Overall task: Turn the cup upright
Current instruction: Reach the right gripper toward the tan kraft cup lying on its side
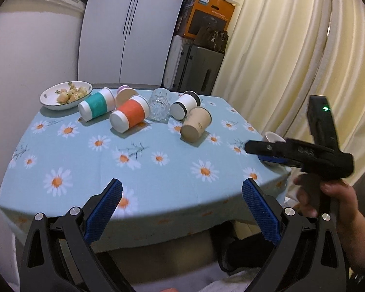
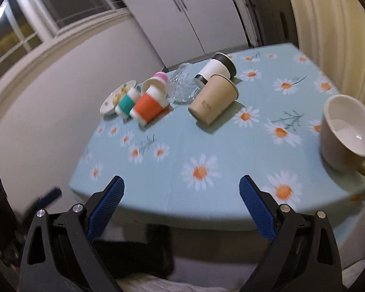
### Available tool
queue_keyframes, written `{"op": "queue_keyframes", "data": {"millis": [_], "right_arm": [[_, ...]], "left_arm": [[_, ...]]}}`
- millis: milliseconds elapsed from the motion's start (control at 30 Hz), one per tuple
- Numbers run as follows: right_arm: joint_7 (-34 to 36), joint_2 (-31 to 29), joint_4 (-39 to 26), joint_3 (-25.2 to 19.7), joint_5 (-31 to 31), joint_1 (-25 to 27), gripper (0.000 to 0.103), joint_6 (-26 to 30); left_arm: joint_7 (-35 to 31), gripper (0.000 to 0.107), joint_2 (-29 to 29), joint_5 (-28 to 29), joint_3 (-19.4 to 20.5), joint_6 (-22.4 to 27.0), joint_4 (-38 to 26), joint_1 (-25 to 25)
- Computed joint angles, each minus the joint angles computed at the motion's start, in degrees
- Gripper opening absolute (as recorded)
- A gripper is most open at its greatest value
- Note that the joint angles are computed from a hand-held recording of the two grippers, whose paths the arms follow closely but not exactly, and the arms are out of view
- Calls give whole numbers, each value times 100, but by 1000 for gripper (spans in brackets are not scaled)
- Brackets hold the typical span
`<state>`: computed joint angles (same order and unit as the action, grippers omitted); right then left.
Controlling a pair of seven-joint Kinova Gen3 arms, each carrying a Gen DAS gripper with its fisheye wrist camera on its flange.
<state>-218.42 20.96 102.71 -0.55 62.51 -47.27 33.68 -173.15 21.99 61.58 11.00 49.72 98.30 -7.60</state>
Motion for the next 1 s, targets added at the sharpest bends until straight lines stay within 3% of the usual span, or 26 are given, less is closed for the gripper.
{"op": "queue_keyframes", "data": {"millis": [67, 200, 400, 567, 733, 867, 1000], "right_arm": [[466, 117, -226, -72, -298, 435, 94, -177], [974, 271, -408, 243, -1099, 942, 94, -883], [1919, 688, -748, -406, -2497, 2334, 91, -1452], [2772, 898, -939, -622, -3450, 2864, 85, -1627], [3321, 1050, -979, -841, -4009, 3248, 75, -1905], [3662, 1092, -863, -863, -4422, 3331, 68, -2080], [3924, 1097, -743, -990, -4729, 3511, 64, -2314]], "left_arm": [[369, 96, 208, -252, -9, 125, -436, 135], [1226, 96, 677, -846, 91, 390, -1375, 353], [2624, 96, 1573, -1681, 109, 995, -2959, 755], [3751, 96, 2424, -2424, 493, 1677, -4286, 891], [4359, 96, 3040, -2844, 418, 2452, -5562, 1227], [4635, 96, 3294, -2999, 432, 2628, -6004, 1314], [4716, 96, 3350, -3068, 459, 2641, -6062, 1321]]}}
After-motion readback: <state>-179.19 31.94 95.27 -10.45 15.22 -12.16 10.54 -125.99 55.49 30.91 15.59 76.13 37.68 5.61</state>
